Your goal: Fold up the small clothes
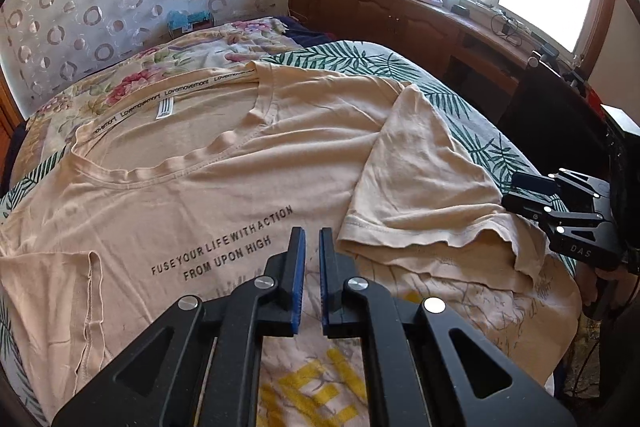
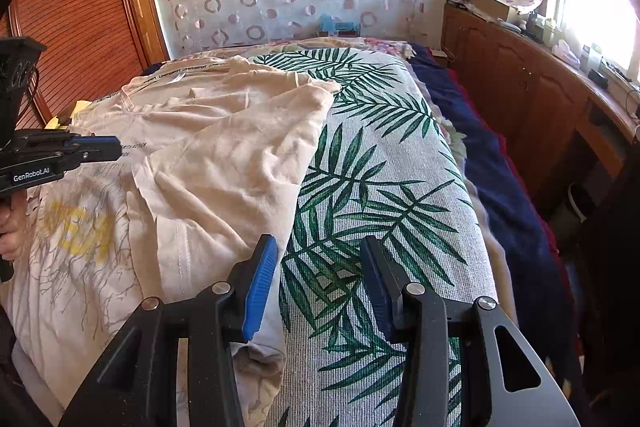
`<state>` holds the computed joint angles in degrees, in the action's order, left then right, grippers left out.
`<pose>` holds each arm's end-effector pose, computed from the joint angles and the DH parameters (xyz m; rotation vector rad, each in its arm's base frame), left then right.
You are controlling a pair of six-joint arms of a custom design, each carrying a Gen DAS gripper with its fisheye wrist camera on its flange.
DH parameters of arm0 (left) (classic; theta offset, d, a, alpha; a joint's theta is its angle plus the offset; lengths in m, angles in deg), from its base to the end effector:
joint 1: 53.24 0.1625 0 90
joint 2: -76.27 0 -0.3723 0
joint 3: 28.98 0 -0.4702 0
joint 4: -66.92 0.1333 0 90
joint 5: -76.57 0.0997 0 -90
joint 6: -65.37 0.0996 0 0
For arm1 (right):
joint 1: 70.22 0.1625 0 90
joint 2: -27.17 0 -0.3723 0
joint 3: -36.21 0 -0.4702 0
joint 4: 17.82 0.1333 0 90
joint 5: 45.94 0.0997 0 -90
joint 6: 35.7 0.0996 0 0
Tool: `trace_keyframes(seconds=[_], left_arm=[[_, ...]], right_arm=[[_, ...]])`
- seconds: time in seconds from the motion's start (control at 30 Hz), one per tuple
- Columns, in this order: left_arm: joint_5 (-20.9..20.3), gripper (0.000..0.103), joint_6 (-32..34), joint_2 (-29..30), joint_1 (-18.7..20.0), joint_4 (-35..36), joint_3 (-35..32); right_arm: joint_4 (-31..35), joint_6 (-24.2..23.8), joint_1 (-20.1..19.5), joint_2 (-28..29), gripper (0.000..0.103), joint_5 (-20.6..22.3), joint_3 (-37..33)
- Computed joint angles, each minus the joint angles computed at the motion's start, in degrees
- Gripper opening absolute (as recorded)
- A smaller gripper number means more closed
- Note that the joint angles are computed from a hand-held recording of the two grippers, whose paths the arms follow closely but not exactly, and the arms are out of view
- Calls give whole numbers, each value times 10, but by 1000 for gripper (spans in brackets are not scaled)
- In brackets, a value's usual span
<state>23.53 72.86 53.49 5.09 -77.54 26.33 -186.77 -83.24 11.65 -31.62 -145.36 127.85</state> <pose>-0.2881 -0.8350 0.0172 0.6891 2.4229 -0.6522 0.0129 -0.7371 0.2296 0.7599 -2.3814 0.8439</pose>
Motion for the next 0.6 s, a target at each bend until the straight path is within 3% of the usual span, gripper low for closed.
trace_keyframes(seconds=[0.1,0.17,0.23,0.37,0.4,0.43,0.5,0.6], left_arm=[[-3,6,5,-36,-1,-33,55],[-1,16,12,-60,-3,-60,92],[3,35,23,-87,-6,-95,134],[20,43,37,-125,-10,-120,185],[21,50,39,-134,-9,-126,196],[16,64,42,-143,-8,-137,209],[7,76,38,-161,-3,-153,231],[5,79,19,-187,5,-158,261]], right_arm=[[2,2,-1,-1,45,3,0],[4,3,-2,-2,45,6,0],[6,3,-3,-2,45,7,0],[3,1,-2,-1,45,3,0],[2,0,-1,0,45,2,-1],[2,0,-1,0,45,2,-1],[2,0,-1,1,45,2,-1],[2,-1,-1,1,45,2,-1]])
